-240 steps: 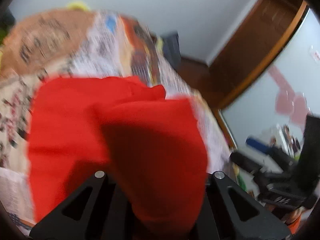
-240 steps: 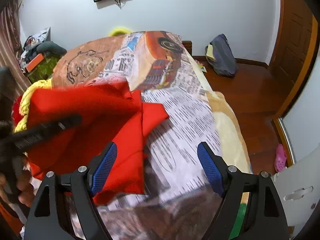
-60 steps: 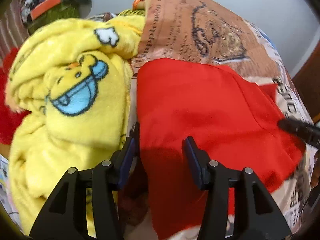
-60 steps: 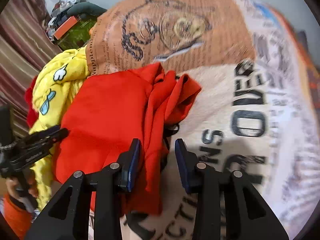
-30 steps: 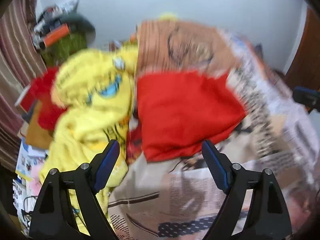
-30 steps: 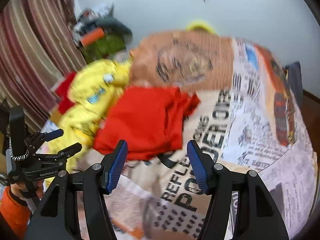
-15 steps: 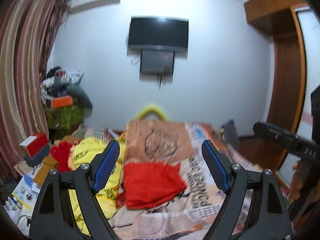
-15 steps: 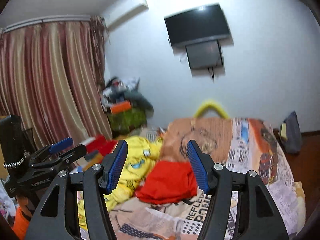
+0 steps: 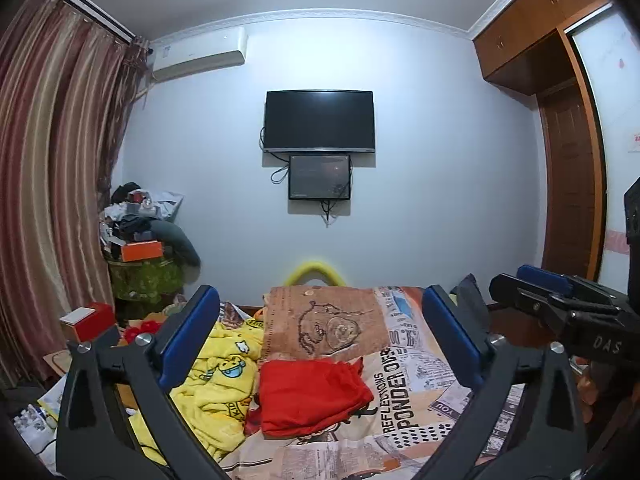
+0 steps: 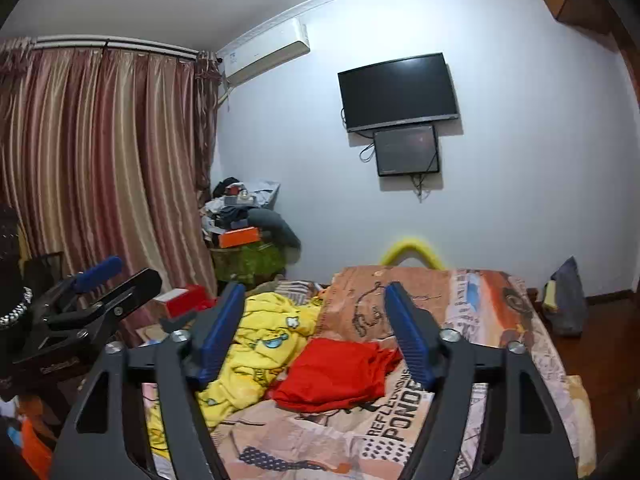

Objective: Fold large clothes

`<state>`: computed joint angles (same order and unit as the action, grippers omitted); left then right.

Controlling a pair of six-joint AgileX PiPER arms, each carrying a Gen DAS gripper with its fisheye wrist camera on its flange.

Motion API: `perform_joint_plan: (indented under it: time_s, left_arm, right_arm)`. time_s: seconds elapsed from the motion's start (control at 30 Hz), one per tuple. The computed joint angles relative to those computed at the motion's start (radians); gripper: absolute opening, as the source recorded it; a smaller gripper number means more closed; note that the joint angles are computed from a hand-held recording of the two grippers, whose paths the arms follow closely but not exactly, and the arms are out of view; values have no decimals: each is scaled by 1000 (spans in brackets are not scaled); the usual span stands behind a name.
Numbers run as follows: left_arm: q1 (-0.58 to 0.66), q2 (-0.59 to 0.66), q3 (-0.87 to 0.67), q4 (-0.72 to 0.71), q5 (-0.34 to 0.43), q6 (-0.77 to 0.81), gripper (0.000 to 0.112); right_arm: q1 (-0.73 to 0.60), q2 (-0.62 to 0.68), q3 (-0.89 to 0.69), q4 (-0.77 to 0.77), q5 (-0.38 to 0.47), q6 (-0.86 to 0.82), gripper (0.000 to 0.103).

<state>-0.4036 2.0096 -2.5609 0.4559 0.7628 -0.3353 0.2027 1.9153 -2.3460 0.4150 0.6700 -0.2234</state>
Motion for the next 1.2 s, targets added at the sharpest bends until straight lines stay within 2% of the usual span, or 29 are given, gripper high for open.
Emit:
perform_joint_plan:
  time_s: [0.1, 0.23, 0.43, 0.83, 1.2]
  left_arm:
    - [-4, -15, 34, 21, -2, -22, 102]
    - [-4, -17, 44, 11, 5, -27, 102]
    - [-24, -39, 112, 87, -16, -84, 102]
    - [6, -7, 75, -6, 14, -37, 102]
    - [9, -6, 87, -13, 16, -29, 102]
  right_arm:
    - [21, -18, 29, -80, -31, 52, 84]
    - [24, 18, -44, -123, 16, 102, 86]
    - [19, -10, 25, -124, -2, 91, 87]
    - [14, -13, 15, -135, 34, 107, 87]
    - [15, -11, 7, -150, 47, 111, 87]
